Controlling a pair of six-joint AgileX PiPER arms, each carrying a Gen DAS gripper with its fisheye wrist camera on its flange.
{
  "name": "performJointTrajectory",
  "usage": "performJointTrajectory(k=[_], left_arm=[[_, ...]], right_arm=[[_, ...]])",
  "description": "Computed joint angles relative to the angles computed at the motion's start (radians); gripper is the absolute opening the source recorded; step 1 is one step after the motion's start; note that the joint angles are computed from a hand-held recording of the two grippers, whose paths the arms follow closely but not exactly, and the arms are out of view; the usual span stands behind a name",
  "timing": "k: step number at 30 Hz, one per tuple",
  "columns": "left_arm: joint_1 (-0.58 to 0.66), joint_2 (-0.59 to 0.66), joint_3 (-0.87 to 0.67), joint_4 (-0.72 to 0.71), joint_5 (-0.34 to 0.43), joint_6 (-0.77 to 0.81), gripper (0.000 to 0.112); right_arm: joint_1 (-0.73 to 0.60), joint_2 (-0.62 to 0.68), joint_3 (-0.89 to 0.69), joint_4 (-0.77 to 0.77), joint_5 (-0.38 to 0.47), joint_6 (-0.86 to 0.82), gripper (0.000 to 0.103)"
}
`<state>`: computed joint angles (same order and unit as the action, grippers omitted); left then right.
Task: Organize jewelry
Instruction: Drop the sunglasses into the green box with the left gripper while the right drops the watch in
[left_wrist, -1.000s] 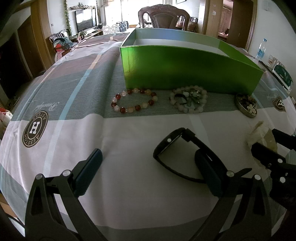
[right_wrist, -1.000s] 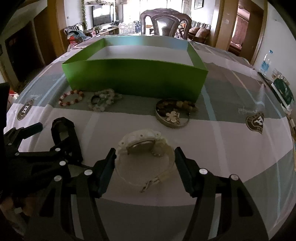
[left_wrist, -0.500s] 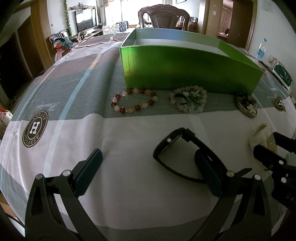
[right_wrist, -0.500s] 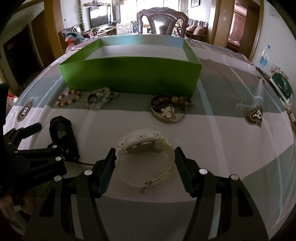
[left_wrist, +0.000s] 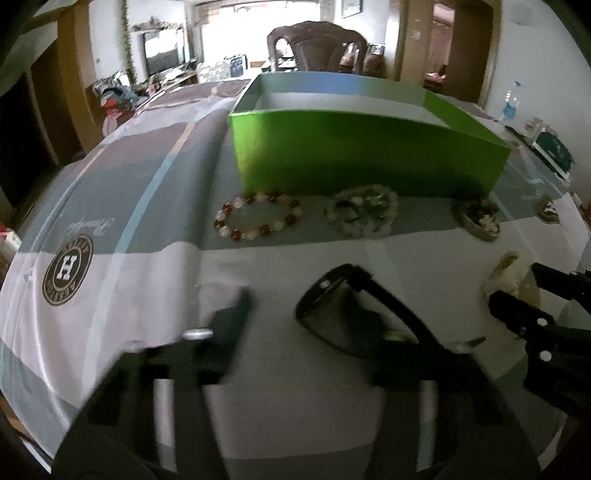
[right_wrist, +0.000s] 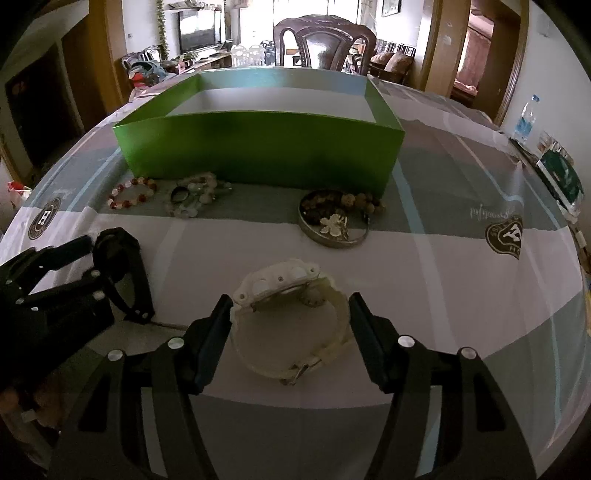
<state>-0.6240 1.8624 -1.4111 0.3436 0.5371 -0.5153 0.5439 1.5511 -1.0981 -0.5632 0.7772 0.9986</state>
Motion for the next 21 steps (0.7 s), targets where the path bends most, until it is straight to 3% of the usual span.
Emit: performJointTrajectory(k=[1, 6, 15, 21], left_arm=[[0.003, 0.001, -0.005, -0.028, -0.004, 0.030, 0.020], [0.059, -0.008, -0.024, -0.323, 0.005, 0.310, 0.013], [0.027, -0.080, -0.037, -0.235, 0.032, 0.249, 0.013], [0.057, -0.075, -0.203, -0.282, 0.142, 0.341, 0.013]], right_arm=[[-0.005, -0.007, 0.006, 0.008, -0.009, -0.008, 0.063], [-0.012, -0.046, 0.022, 0.003, -0.011, 0.000, 0.063], [-0.033, -0.105, 0.016, -0.023, 0.013, 0.004, 0.063], [-0.060, -0.123, -0.077, -0.028, 0.041, -0.073, 0.063]])
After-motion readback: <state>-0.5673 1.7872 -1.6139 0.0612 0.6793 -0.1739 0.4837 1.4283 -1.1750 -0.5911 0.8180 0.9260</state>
